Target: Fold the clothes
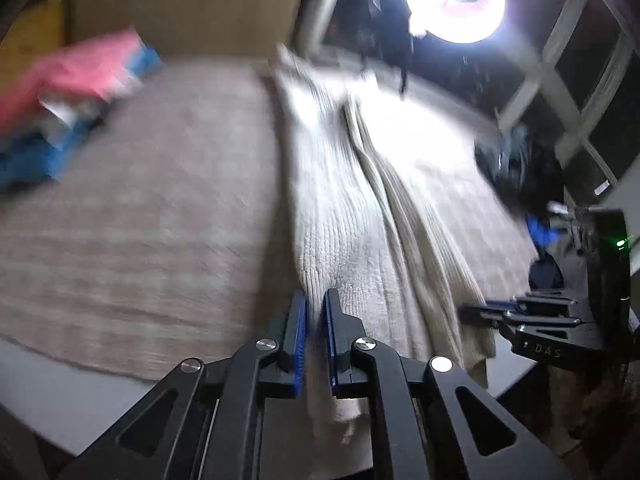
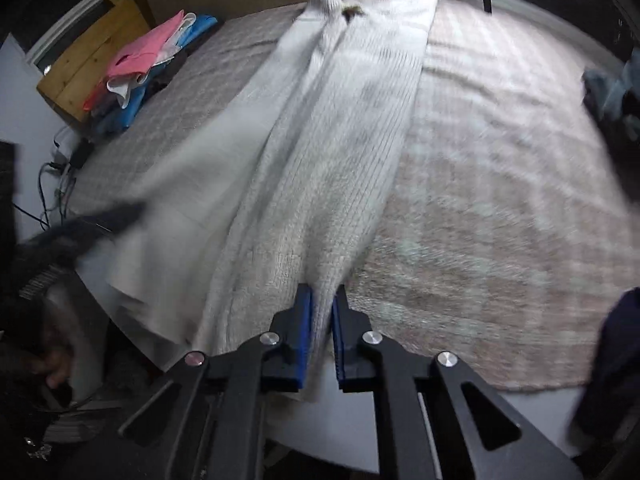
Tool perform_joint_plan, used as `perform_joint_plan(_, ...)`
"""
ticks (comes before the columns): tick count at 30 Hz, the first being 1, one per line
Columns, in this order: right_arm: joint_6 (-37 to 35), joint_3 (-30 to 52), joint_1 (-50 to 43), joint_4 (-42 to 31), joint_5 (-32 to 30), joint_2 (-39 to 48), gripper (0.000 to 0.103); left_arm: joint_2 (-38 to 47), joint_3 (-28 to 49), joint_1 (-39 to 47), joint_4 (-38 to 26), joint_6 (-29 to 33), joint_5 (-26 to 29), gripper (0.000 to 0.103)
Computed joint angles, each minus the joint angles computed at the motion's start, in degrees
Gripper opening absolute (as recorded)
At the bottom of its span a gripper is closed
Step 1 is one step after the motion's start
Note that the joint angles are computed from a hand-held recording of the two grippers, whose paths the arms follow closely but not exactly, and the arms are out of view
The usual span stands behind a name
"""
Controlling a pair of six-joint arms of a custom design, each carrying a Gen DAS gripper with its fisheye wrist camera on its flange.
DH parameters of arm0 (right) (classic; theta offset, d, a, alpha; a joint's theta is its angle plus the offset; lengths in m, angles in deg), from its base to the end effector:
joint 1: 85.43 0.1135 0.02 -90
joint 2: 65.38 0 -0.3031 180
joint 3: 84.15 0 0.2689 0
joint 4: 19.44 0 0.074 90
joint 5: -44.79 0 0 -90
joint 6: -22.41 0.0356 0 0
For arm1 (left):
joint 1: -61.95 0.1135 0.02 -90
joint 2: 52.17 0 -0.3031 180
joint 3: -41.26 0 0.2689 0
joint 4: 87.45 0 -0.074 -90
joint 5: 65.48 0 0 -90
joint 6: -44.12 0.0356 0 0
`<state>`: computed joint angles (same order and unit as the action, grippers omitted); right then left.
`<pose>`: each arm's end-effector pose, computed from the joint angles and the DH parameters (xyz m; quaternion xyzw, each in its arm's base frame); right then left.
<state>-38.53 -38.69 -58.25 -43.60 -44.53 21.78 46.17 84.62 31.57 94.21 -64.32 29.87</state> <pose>0.2231 0.1141 0.1373 0.0173 0.9777 0.0934 0.1872 0.2430 -0.1463 0.1054 0.1132 0.9415 -0.1702 0.2679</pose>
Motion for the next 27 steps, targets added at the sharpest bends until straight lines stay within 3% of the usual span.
perform_joint_plan(2,0.6,0.5,2.0,-1.8,3.1,0.8,0.009,1.7,-0.2,-0.7,0.1,1.3,-1.1,0.003)
perform_joint_plan(3,1.0,0.8,2.9,-2.8,4.6,1.2,0.010,5.6,1.7,0.1,-1.3,1.1,3.2,0.003)
perform_joint_plan(4,0.2,1.4,3.3,-3.7,5.2,1.9,0.010,7.7,2.6,-0.2,-1.7,0.9,3.9,0.003)
perform_joint_plan(8,2.0,3.5,5.4,-9.7,11.9,-2.5,0.017,2.0,-0.1,-2.0,-1.2,1.6,-2.2,0.017)
perform_joint_plan(11,0.1,1.6,3.8,-4.7,13.5,-7.9,0.018,-2.4,0.0,-1.4,-3.3,3.9,-3.2,0.017)
perform_joint_plan(14,-3.2,1.2,-2.1,2.1,8.2,-4.8,0.018,-2.8,1.8,0.0,-4.1,5.9,0.4,0.017)
perform_joint_plan(17,-3.9,5.5,-3.3,8.4,2.7,6.1,0.018,-1.2,3.8,-1.2,-3.6,6.9,2.1,0.017)
perform_joint_plan(19,-4.9,8.7,-3.6,10.6,-2.4,12.3,0.018,0.4,5.9,-3.5,-4.1,7.9,0.3,0.017)
perform_joint_plan(21,-7.1,10.6,-4.2,4.3,-3.7,10.2,0.018,2.0,7.1,-4.3,-3.1,7.9,0.9,0.017)
perform_joint_plan(24,-2.4,5.8,-9.3,5.6,-5.6,3.2,0.028,5.2,10.1,-5.4,-2.8,9.0,1.6,0.017)
perform_joint_plan(27,-0.5,3.8,-11.9,4.6,-5.9,2.3,0.029,7.8,13.0,-6.5,-3.4,10.8,4.0,0.017)
